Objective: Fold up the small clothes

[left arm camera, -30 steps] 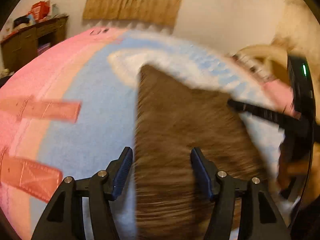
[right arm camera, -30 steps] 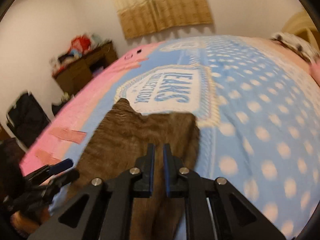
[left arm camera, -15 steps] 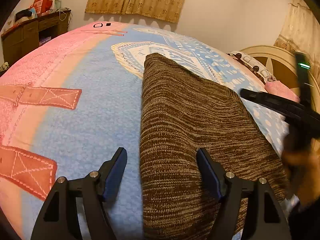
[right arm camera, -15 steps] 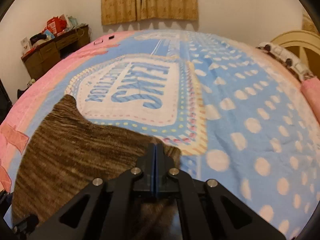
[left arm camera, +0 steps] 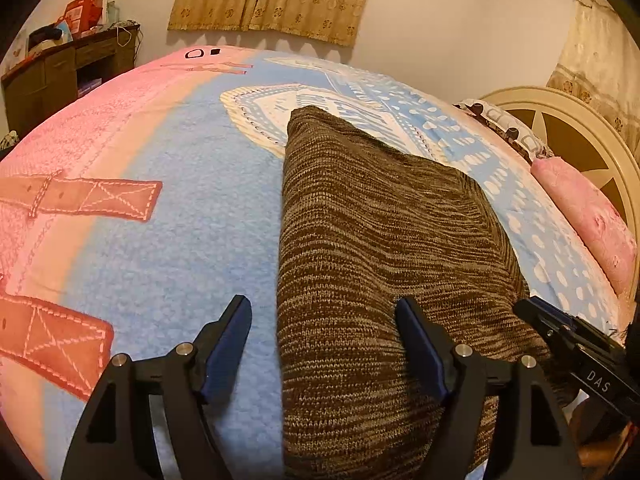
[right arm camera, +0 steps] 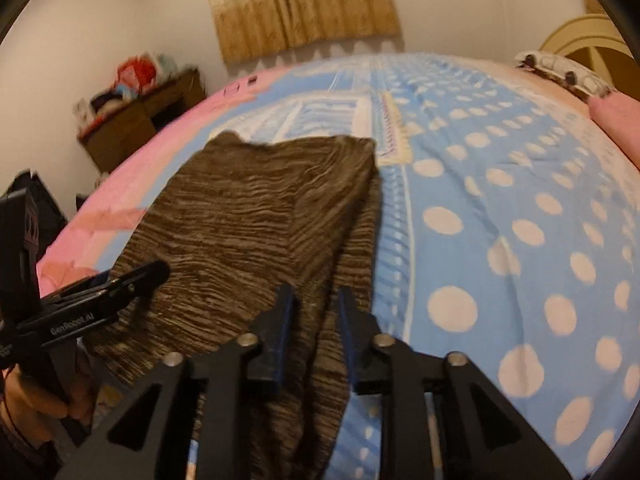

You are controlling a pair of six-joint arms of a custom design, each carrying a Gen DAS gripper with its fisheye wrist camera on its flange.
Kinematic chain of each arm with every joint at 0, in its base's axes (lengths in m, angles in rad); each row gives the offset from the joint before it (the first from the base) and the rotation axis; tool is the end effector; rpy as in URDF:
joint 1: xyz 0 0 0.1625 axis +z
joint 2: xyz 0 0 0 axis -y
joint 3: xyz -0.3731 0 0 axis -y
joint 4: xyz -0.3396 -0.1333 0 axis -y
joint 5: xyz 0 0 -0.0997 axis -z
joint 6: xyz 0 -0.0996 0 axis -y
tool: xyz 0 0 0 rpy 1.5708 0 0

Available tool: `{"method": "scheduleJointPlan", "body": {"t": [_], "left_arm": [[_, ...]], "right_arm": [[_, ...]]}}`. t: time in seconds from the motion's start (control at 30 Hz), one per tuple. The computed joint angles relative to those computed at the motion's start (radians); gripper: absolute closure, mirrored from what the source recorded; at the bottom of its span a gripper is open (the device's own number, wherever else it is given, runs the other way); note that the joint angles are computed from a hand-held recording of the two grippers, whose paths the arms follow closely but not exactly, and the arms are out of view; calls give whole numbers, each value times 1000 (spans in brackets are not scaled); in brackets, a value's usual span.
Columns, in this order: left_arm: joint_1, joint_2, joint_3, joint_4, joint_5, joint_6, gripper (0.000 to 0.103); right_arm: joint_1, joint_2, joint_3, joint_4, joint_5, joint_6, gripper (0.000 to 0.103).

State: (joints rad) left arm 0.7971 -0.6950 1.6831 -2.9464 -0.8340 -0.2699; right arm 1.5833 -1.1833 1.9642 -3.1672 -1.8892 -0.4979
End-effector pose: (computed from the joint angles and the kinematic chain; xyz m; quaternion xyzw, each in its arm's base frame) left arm -0.2716 -0.5645 0.0872 0.1610 0.9038 -0.3319 0.2168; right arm 0.1086 -0.5181 0.2766 0.1680 -0.8929 0.3451 0.2354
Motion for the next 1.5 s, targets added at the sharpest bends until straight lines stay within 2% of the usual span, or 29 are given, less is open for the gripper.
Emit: {"method": "scheduleJointPlan", "body": {"t": [0.1, 0.27, 0.33, 0.43, 0.53, 0.57, 0.63, 0.77, 0.83, 1.0, 1.07, 1.13, 1.27, 1.37, 1.5], "left_arm": [[-2, 4, -3, 3, 6, 1, 26], [-2, 10, -9, 2, 4, 11, 21], [-1, 15, -21, 25, -6, 20, 12], [-14, 29, -38, 64, 35, 25, 8], [-11, 26, -37, 62, 27, 21, 7], [-10, 25, -36, 61, 25, 19, 7], [-14, 26, -38, 72, 38, 14, 7], [-33, 15, -28, 135, 90, -54, 6], [-42, -11, -8, 182, 84, -121, 5], [-70, -71, 34, 261, 35, -194, 5], [-83, -93, 33, 319, 64, -252, 5], [-95, -102, 5, 413, 131, -303, 5], [-104, -98, -6, 407, 235, -277, 5], [-97, -86, -23, 418, 262, -267, 5], [-78, -60, -62, 442, 248, -251, 5]], "right_arm": [[-28, -9, -2, 10, 37, 49, 49], [-32, -11, 0, 2, 54, 53, 47], [-36, -16, 11, -9, 62, 55, 45], [-44, -25, 21, -11, 75, 66, 41], [-47, -27, 27, -20, 80, 67, 40], [-48, -28, 29, -23, 81, 69, 38], [-50, -28, 29, -32, 75, 84, 28], [-56, -34, 32, -33, 88, 94, 25], [-53, -32, 34, -43, 80, 89, 24], [-60, -43, 58, -106, 84, 111, 16], [-64, -52, 75, -147, 86, 130, 16], [-66, -59, 82, -167, 89, 146, 16], [-66, -86, 101, -200, 138, 168, 15], [-40, -78, 112, -275, 133, 114, 10], [-2, -55, 119, -371, 99, 34, 4]]}}
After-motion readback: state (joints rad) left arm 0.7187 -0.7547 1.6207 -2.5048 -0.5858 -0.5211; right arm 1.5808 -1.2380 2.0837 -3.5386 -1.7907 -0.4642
